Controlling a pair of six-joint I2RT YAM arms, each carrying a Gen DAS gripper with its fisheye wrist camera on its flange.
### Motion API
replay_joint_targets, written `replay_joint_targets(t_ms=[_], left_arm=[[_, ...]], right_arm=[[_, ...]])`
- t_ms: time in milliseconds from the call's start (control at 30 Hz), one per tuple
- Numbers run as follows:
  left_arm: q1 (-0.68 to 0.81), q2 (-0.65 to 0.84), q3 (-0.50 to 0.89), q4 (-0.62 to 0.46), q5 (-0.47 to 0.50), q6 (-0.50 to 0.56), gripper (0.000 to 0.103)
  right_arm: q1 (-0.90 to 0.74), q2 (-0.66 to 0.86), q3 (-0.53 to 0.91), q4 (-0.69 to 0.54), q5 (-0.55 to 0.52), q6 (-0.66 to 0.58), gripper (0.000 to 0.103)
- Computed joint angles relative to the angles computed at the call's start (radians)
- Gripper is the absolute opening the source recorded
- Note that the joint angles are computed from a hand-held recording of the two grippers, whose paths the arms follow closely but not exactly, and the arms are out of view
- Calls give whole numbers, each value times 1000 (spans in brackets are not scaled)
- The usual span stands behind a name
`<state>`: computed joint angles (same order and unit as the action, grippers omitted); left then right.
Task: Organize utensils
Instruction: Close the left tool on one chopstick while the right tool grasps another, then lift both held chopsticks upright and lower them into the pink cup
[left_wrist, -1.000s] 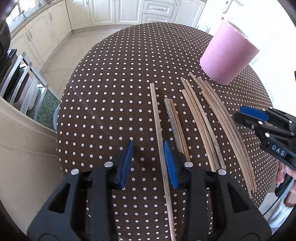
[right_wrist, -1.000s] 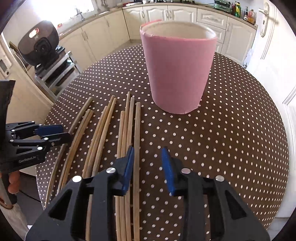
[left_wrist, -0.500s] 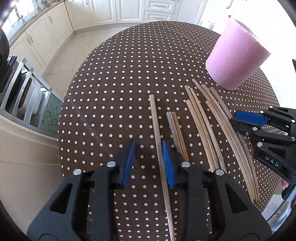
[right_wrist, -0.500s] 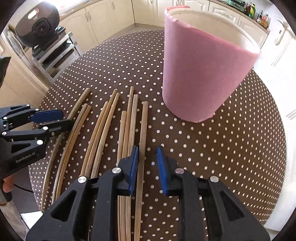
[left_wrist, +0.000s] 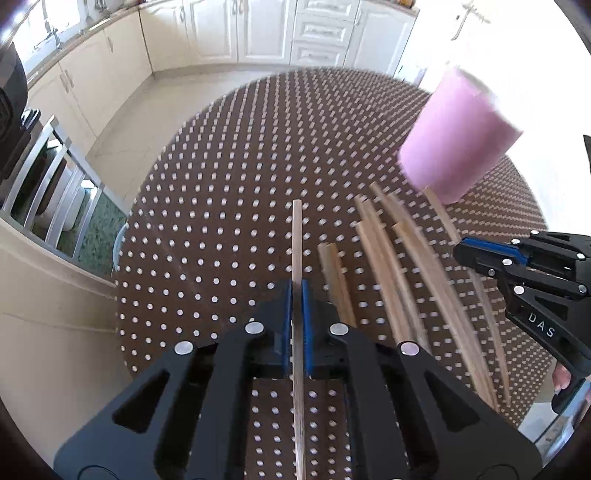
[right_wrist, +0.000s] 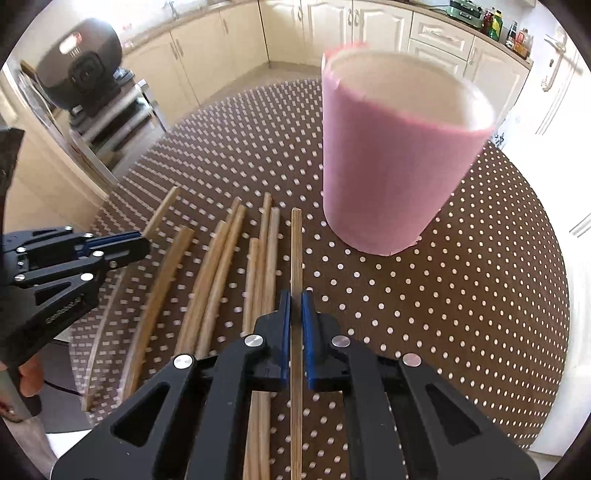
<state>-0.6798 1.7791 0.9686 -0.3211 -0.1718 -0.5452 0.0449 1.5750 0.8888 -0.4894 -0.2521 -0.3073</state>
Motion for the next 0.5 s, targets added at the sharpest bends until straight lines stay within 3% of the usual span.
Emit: replay_joint_targets(t_ms=[300, 500], left_arm=[[-143, -260, 15, -109, -147, -47, 6], [-256, -345, 84, -153, -259, -71, 6]], right_arm=[[-146, -201, -16, -94, -259, -56, 5], [-274, -350, -18, -147, -422, -111, 5]])
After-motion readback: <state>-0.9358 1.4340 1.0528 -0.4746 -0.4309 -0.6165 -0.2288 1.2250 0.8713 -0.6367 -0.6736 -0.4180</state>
